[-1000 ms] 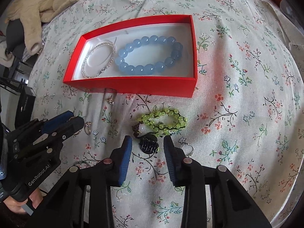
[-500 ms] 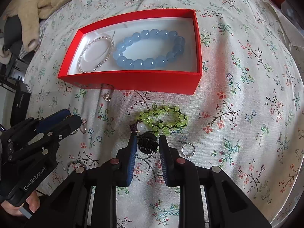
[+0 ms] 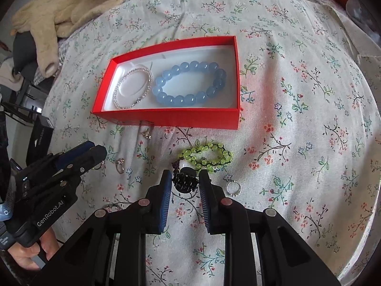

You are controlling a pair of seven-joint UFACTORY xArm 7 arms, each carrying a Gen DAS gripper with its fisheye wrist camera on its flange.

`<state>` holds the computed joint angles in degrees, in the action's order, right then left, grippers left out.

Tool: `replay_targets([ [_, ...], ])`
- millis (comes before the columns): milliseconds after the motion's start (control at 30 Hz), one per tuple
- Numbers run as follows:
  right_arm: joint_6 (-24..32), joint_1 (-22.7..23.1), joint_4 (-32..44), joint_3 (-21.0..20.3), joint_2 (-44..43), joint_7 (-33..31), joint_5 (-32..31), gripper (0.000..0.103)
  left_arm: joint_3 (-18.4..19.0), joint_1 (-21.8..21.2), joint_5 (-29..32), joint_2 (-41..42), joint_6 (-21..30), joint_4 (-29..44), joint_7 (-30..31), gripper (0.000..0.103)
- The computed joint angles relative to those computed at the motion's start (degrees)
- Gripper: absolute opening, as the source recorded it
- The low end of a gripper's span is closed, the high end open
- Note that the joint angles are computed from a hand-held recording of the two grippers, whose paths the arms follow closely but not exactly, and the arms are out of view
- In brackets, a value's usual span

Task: Organize jewelry
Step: 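Carry the gold rings and hair clip into the box onto the bracelets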

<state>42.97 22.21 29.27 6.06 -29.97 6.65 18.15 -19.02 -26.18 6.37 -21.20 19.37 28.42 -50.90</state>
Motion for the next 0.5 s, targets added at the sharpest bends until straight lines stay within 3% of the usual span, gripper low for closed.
replay_targets([
  [300,-5.66,-0.65,-0.99,-2.04,-4.06,-0.39,2.02,0.025,-4.73,6.96,5.92,-2.91,-5.50,-1.30,-8.44,0.026],
  [500,-9.57,-0.67,-0.10,-2.59,-2.29,-0.96,1.88,0.025,-8.39,12.48,10.66,-1.03,-10.52,-0.29,-13.16,0.026],
])
